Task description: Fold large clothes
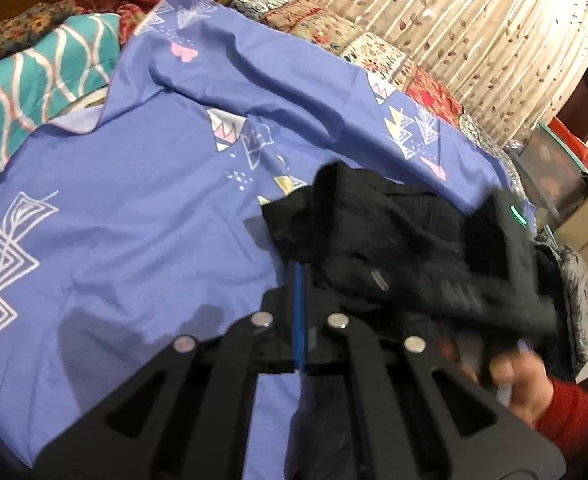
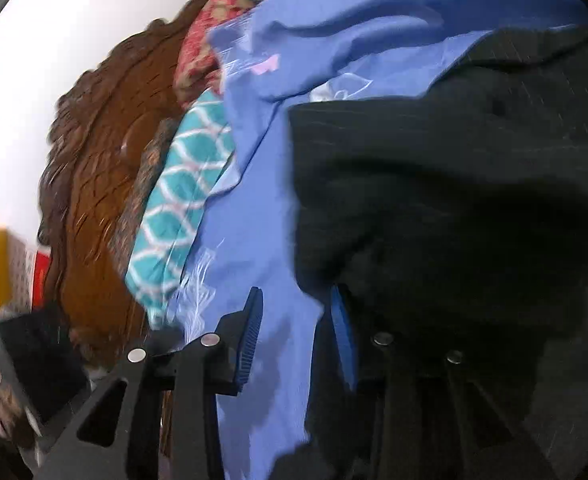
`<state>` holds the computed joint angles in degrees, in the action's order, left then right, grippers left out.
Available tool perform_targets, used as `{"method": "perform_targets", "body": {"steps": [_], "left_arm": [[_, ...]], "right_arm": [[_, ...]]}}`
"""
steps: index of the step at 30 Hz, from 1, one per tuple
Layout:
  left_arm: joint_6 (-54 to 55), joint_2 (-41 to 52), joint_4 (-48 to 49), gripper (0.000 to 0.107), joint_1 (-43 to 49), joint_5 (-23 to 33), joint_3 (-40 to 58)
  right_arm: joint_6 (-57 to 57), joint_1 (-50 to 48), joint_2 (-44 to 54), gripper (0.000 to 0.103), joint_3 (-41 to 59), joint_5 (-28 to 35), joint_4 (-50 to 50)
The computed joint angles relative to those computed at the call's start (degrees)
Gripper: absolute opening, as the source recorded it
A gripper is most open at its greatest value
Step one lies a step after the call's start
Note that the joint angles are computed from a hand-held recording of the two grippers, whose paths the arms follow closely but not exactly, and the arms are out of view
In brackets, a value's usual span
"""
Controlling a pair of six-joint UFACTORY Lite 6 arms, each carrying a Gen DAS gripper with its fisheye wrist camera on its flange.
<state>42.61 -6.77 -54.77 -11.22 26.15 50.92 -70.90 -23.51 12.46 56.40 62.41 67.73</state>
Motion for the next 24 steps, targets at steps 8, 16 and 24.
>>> {"method": "perform_targets", "body": {"steps": [8,16,24], "left_arm": [[-8.20,12.05,4.89,0.000,-7.97,-0.81,17.20],[-47.02,38.42,50.73,0.007,-24.21,0.18,41.84],[-52.89,50.29,53.59,0.009,-23.50,-1.36,46.39]], "right_arm": [[-11.94,-24.52,-7.11,0.063,4.49,1.52,-2.42],[-5.20,-23.58,10.50,0.063,13.37,-20.24,-11.75],[-28.29,-24.58,12.01,0.056,5.82,-29.07,8.63]]}}
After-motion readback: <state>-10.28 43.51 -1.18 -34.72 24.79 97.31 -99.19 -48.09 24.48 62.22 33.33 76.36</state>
